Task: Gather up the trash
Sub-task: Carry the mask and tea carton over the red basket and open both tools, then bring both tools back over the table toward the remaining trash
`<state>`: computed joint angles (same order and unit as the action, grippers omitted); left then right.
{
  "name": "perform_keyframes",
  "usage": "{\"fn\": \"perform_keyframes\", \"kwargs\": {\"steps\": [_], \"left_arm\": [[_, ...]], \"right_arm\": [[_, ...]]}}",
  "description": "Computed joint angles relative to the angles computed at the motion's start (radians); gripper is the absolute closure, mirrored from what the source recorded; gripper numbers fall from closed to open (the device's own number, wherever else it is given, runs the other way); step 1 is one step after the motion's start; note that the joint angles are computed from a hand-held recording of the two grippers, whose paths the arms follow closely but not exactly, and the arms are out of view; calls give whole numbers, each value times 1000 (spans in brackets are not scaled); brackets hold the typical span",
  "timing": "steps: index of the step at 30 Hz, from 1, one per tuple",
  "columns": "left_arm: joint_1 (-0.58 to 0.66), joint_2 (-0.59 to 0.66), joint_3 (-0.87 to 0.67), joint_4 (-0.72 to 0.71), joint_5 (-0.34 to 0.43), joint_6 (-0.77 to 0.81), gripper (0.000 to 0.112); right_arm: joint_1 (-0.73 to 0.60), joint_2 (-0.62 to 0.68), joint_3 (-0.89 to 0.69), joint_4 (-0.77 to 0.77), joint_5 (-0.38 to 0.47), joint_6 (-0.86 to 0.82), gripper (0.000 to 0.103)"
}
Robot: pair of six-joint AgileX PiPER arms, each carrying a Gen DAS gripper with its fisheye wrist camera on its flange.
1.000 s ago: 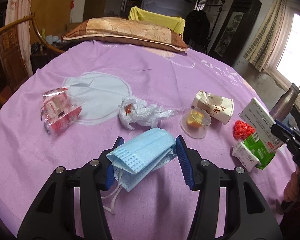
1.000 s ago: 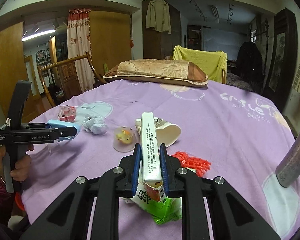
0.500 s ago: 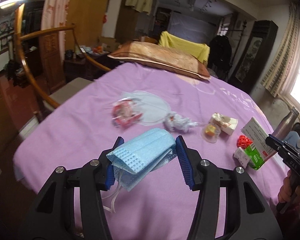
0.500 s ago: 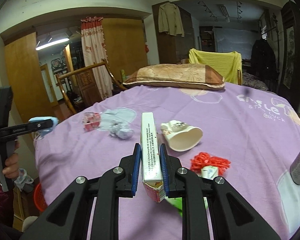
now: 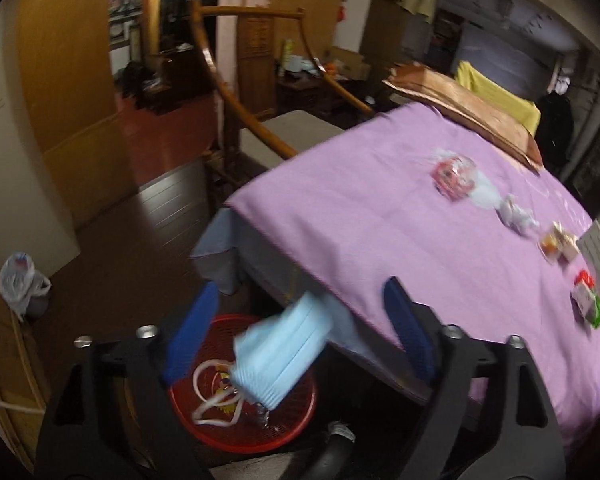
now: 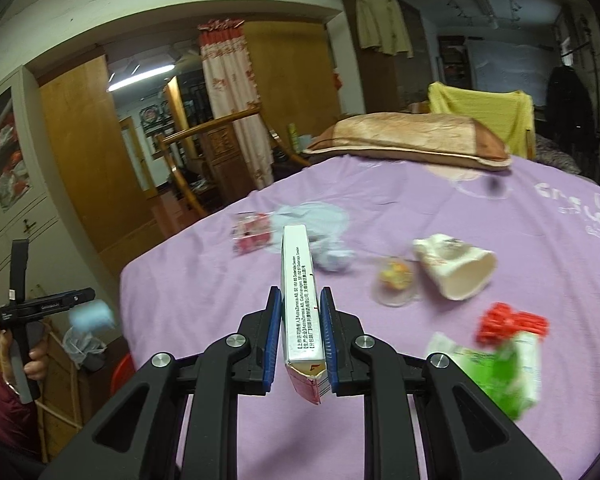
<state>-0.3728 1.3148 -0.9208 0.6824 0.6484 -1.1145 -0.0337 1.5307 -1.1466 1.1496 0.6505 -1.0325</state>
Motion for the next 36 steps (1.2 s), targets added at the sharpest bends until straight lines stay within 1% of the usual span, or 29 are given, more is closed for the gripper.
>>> {"fn": "perform_keyframes", "kwargs": {"steps": [1,2,5,9,14,20,22,23,24,25,28,31,33,36], "left_arm": [[6,-11,7,15,3,-16,20],[2,-22,10,54,23,-56,18],[-12,-58,32,159,70,-149,17],[26,-87,42,203,87,-179,16],[123,-137,71,197,24,-165,16],[215,-139,95,260,0,-203,16],[244,-143,104,257,-21,-195,16],[262,-144,108,251,-36,-184,16],[279,-141,112,251,-54,-180,16],[288,-139,115,250,-63,-178,16],[303,-135,117,237,-82,-163,16],[303,-125,114,208,-102,-140,16],[282,-115,101,183,-95,-119,16],[215,-102,82,185,-67,-126,16]], "right_arm": [[22,4,-14,-18,-5,21,83],[47,7,-28,-36,-11,44,83],[134,26,-82,-85,-16,106,83],[261,72,-181,-138,17,184,83],[408,144,-324,-215,65,285,83],[599,314,-607,-379,149,470,83],[658,408,-753,-425,214,531,80],[670,430,-788,-435,237,544,66],[693,457,-831,-469,248,580,58],[709,476,-860,-500,247,608,58],[715,472,-852,-517,234,621,58],[684,418,-764,-510,198,602,58],[652,374,-696,-492,176,581,58],[594,308,-589,-456,128,539,56]]}}
